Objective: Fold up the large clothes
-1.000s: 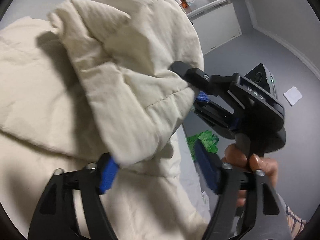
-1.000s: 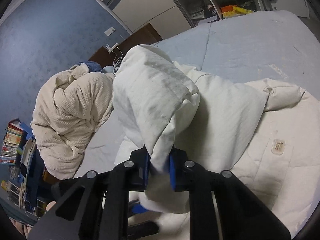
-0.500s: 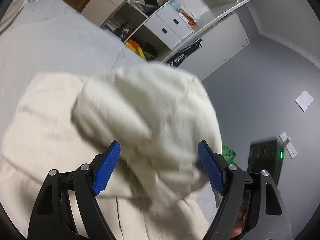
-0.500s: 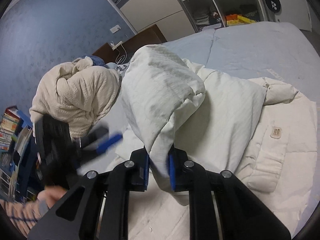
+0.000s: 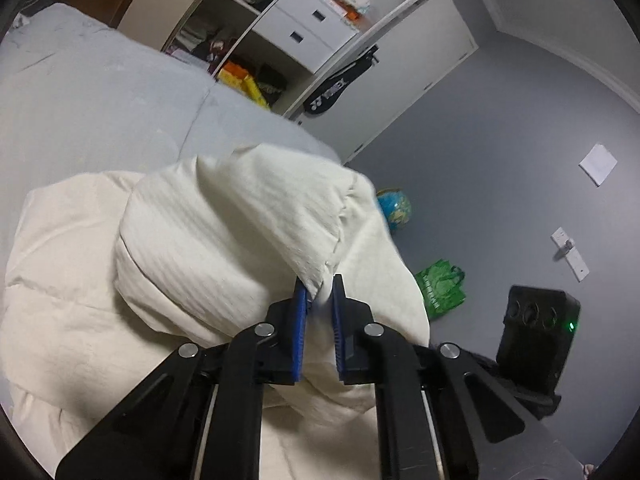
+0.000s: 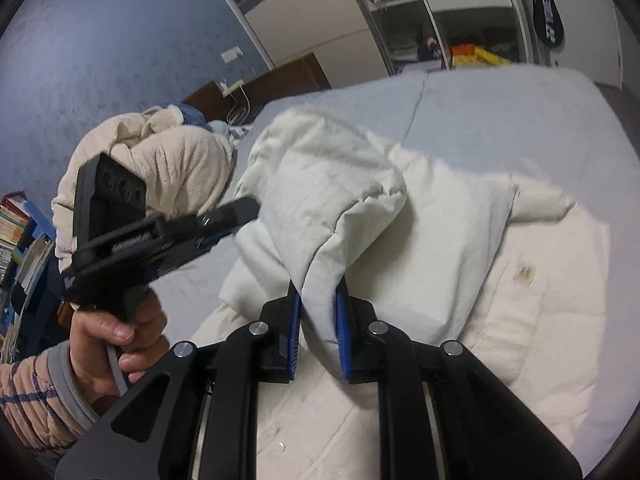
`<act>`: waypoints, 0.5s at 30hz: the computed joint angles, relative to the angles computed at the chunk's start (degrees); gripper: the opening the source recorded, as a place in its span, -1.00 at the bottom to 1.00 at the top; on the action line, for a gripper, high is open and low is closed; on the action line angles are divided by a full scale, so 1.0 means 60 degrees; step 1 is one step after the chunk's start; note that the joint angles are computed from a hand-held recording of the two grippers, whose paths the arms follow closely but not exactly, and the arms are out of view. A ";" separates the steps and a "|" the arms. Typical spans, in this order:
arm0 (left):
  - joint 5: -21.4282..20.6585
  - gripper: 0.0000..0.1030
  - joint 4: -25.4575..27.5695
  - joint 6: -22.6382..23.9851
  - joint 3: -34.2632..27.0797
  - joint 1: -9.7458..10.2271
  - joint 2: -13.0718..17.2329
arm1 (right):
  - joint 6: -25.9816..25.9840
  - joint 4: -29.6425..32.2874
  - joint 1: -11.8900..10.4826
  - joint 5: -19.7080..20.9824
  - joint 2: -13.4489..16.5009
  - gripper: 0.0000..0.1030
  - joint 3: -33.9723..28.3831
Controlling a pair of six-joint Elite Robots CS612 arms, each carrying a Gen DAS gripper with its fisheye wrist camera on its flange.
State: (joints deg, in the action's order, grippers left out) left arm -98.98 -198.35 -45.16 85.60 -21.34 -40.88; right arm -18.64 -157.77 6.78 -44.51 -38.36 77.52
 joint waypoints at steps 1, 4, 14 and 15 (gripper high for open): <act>0.0000 -0.78 -0.0114 -0.0021 0.0122 -0.0033 -0.0057 | 0.0018 -0.0125 -0.0030 0.0010 -0.0055 -0.75 -0.0022; -0.0056 -0.78 0.0040 -0.0056 0.0305 -0.0128 -0.0295 | 0.0007 -0.0388 -0.0057 -0.0131 -0.0182 -0.75 -0.0020; 0.0056 -0.78 0.2279 -0.0720 0.1032 -0.0365 -0.0363 | -0.1070 0.0150 0.0216 -0.1975 -0.0159 -0.57 0.0700; 0.0061 -0.78 0.2557 -0.0923 0.1000 -0.0329 -0.0266 | -0.1056 0.0086 0.0245 -0.2092 -0.0128 -0.53 0.0828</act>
State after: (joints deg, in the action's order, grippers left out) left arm -98.62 -183.01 -50.70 91.60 -23.31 -42.47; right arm -24.97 -157.25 8.25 -57.06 -39.13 82.49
